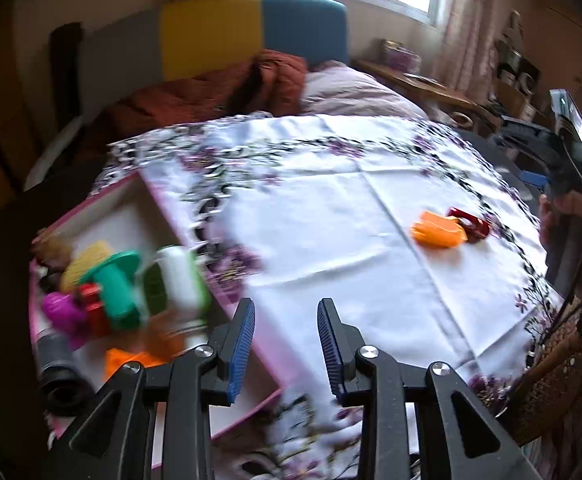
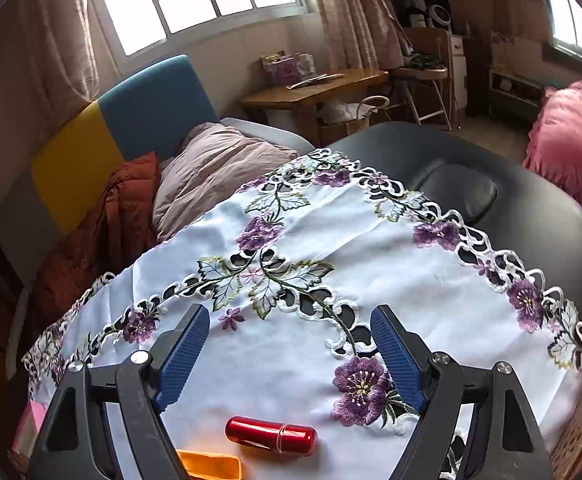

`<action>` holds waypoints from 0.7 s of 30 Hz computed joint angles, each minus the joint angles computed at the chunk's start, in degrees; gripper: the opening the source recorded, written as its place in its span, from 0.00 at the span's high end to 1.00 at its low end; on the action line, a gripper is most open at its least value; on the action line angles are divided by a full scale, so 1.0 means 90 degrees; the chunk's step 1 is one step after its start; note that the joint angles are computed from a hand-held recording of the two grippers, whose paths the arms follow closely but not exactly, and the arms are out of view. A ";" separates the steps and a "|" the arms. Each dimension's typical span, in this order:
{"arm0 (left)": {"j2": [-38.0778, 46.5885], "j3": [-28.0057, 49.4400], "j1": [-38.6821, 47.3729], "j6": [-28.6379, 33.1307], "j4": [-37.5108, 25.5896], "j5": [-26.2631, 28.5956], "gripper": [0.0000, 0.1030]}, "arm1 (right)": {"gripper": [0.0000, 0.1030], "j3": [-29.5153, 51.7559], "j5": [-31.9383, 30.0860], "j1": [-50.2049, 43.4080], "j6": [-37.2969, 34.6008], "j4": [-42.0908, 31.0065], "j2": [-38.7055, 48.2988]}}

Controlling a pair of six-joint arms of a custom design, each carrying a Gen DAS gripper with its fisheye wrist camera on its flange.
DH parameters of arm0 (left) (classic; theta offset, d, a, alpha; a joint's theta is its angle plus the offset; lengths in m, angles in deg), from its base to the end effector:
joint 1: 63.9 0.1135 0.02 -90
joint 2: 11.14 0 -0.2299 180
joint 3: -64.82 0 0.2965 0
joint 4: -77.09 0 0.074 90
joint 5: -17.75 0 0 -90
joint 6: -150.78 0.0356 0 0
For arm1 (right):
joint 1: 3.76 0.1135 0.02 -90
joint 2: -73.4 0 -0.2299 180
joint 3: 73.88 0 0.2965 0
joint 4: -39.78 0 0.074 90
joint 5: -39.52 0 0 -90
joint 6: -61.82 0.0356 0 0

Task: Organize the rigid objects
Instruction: 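Move both grippers back to the orange piece and red tube on the cloth, then grasp the orange clip-shaped piece with the left gripper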

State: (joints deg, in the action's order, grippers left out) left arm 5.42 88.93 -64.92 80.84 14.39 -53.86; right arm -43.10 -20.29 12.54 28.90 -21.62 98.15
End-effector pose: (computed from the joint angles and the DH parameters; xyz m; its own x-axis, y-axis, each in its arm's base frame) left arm 0.1549 -0.0140 0.1295 -0.7031 0.3381 -0.6256 0.4666 0.8832 -0.0472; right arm 0.1640 0.0293 0.1547 -0.4026 0.6382 -0.6562 0.6802 0.6883 0.2522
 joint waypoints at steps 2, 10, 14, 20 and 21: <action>0.0228 -0.0004 -0.0571 -0.0253 0.0258 -0.0168 0.69 | 0.19 -0.0074 -0.0103 -0.0104 0.0062 -0.0061 -0.0134; 0.2369 0.0506 -0.2618 -0.1202 0.1784 -0.0436 0.55 | 0.19 -0.0167 -0.0536 -0.0396 -0.0031 0.0060 -0.0201; 0.3842 0.1058 -0.3351 -0.1670 0.2698 -0.0430 0.42 | 0.16 -0.0219 -0.0589 -0.0451 -0.0007 0.0036 -0.0357; 0.5707 0.1863 -0.4170 -0.2176 0.3836 -0.0719 0.21 | 0.13 -0.0292 -0.0808 -0.0593 -0.0024 0.0101 -0.0470; 0.5953 0.1978 -0.4254 -0.2209 0.3979 -0.0782 0.19 | 0.13 -0.0297 -0.0840 -0.0602 -0.0040 0.0119 -0.0476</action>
State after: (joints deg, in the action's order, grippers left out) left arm 59.00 106.73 -103.21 60.96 50.21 -60.89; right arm -45.77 -27.85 7.11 28.54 -20.55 93.87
